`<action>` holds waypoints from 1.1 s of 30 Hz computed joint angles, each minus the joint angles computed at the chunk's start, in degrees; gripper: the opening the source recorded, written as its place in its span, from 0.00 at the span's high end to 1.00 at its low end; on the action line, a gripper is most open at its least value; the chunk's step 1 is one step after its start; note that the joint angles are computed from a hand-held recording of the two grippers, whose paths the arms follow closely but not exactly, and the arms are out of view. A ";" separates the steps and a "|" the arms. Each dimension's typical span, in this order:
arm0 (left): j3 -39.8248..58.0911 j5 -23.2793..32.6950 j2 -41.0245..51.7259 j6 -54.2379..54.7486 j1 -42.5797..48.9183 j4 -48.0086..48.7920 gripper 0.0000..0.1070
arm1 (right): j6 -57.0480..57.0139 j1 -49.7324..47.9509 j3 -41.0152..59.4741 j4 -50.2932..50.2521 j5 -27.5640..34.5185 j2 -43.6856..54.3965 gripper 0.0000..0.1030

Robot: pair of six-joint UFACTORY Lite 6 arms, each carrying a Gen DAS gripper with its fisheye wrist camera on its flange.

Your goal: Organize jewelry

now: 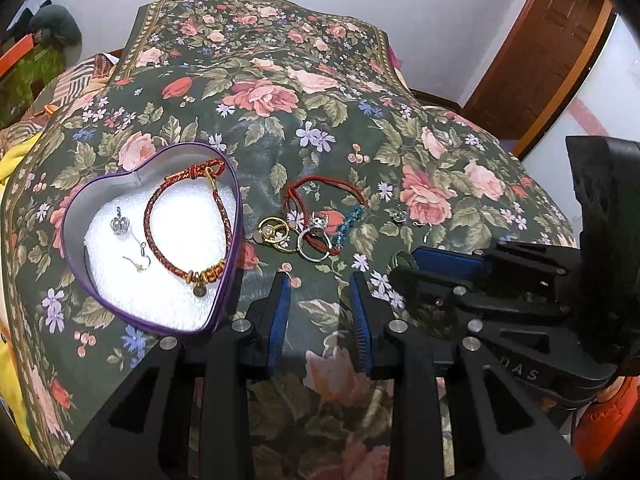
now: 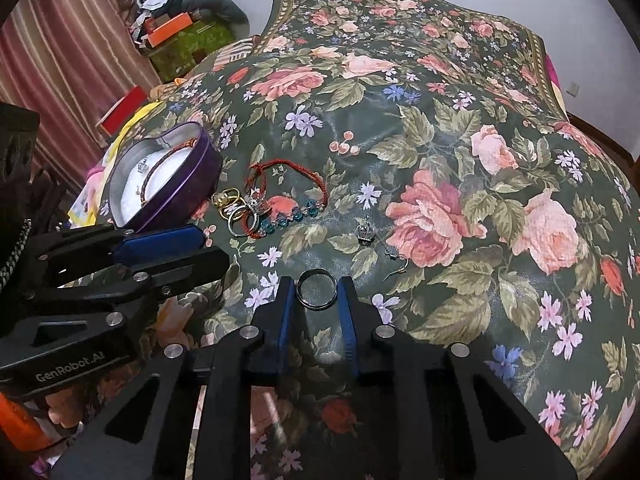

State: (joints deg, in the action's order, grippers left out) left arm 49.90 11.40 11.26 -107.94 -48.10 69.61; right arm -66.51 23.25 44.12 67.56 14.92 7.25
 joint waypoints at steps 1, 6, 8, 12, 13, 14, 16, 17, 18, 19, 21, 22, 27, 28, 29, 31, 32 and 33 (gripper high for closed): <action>0.28 0.14 0.30 0.10 0.07 0.11 0.73 | -0.91 0.04 -0.47 0.88 -0.18 -0.40 0.81; 2.67 1.08 2.52 4.86 0.43 -3.18 0.73 | -2.05 -0.51 -1.33 2.74 -0.48 -2.00 0.81; 3.57 1.53 3.41 6.14 0.47 -3.80 0.73 | -3.25 -1.41 -1.88 4.20 0.10 -3.28 0.81; 6.12 2.74 5.93 9.47 0.72 -5.89 0.73 | -5.30 -3.48 -3.51 6.10 1.34 -6.30 0.81; 6.63 3.04 6.43 9.94 0.71 -6.09 0.73 | -5.64 -3.93 -3.69 6.43 1.64 -6.67 0.81; 7.46 3.58 7.19 10.67 0.66 -6.47 0.73 | -5.78 -4.42 -3.79 6.65 2.04 -7.05 0.81; 9.19 4.59 8.82 11.94 0.50 -6.97 0.73 | -6.49 -5.62 -4.09 7.45 3.07 -7.71 0.81; 9.84 5.17 9.45 11.83 0.29 -6.54 0.73 | -6.81 -6.12 -4.22 7.87 3.51 -7.99 0.81; 10.43 5.71 10.04 11.82 0.05 -6.26 0.74 | -7.05 -6.60 -4.33 8.17 3.90 -8.24 0.81; 11.09 6.27 10.63 12.29 -0.19 -6.43 0.77 | -7.37 -6.93 -4.37 8.59 4.16 -8.41 0.81; 11.42 6.64 10.86 12.27 -0.32 -6.30 0.80 | -7.56 -7.25 -4.47 8.91 4.51 -8.78 0.81; 11.39 6.43 10.82 12.22 -0.22 -6.29 0.80 | -7.69 -7.28 -4.50 9.13 4.53 -8.88 0.81; 9.33 5.60 8.42 12.28 -0.46 -7.36 0.93 | -8.24 -8.06 -4.52 9.72 5.55 -9.37 0.81; 8.63 5.34 7.60 12.31 -0.69 -7.60 0.95 | -8.22 -8.00 -4.57 9.80 5.58 -9.48 0.81; 7.91 5.43 6.74 11.94 -1.19 -7.46 0.95 | -8.13 -7.95 -5.04 9.72 5.59 -10.05 0.81; 6.90 6.18 5.54 11.19 -2.21 -6.90 0.96 | -8.25 -7.49 -5.17 9.94 5.33 -10.25 0.81; 6.49 6.30 5.10 10.74 -2.60 -6.63 0.97 | -8.05 -7.36 -5.51 9.76 5.25 -10.72 0.81; 5.84 6.31 4.44 9.92 -2.98 -5.99 0.99 | -7.94 -7.14 -5.62 9.74 5.18 -10.90 0.81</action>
